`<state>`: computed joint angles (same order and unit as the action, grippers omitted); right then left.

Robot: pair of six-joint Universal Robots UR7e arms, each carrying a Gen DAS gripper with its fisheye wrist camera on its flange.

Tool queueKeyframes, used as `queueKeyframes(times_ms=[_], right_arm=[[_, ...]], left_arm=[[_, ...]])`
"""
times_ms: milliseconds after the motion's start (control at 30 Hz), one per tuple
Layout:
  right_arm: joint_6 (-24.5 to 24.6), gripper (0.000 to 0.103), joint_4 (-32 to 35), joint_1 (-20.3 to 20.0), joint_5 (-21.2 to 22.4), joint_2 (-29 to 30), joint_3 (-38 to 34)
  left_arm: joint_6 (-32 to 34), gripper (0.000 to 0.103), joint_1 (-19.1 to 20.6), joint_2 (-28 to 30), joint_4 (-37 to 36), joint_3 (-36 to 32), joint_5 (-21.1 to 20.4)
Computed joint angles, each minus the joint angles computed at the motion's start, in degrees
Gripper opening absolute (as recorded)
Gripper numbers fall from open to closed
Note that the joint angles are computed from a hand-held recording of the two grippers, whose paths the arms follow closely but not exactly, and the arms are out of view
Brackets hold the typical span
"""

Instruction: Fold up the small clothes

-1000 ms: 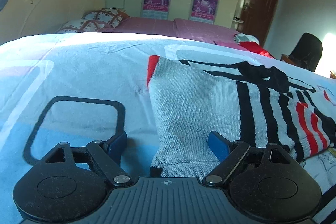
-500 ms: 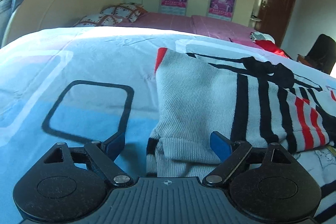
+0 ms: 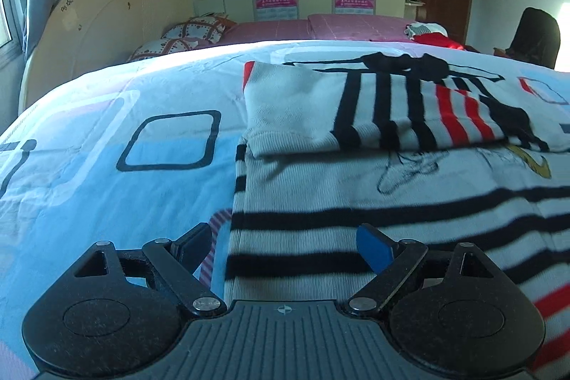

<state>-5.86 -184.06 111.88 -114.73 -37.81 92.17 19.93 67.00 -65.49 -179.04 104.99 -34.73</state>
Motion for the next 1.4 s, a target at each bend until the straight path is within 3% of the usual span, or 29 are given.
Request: queueKeyframes(times_ms=[200,433,533,633,700,767,933,967,1133,1267,1400], right_arm=[[0.8,0.033,-1.9,3.1,-3.2,-3.5,7.5],[9.1,0.04,-3.7,4.9,-4.8,-8.0,16.6],[12.5,0.04,-4.7,5.2,-4.9,-10.0,20.3],[15.9,0.04,-6.5,5.1,-4.1,-12.1,24.1],[18.7,0.042,-7.2,4.6,-3.3,-13.4,26.2],[21.7,0.042,-7.2,3.9,-1.7,-14.6,28.1],[26.3,0.041,-12.3,1.9,4.0,-15.6,32.3],[27.1,0.041,-13.4,1.7,4.9,-15.5,32.8],[30.2,0.042,-18.7,0.4,8.8,-14.2,34.7],[29.8,0.04,-18.4,-2.2,15.3,-14.2,34.4],[28.6,0.022,-14.8,-3.6,18.0,-14.4,32.8]], left_arm=[[-2.8,0.088,-2.9,-8.3,1.0,9.8,0.5],[-9.8,0.088,-6.1,-19.9,9.7,21.0,0.2],[-17.0,0.087,-4.9,-26.0,17.9,22.9,-6.8],[-20.6,0.087,-2.5,-30.2,20.5,24.0,-14.5],[-22.4,0.081,-0.6,-31.8,21.2,24.0,-19.5],[-24.0,0.072,1.6,-33.1,21.8,23.6,-24.5],[-29.0,0.06,9.7,-32.5,21.6,21.5,-42.7],[-29.7,0.059,10.7,-32.0,21.0,21.7,-44.7],[-31.6,0.057,14.0,-29.5,16.4,21.7,-50.6],[-31.0,0.052,16.1,-26.1,15.9,18.5,-54.0],[-30.1,0.04,16.2,-24.0,16.6,16.6,-54.0]])
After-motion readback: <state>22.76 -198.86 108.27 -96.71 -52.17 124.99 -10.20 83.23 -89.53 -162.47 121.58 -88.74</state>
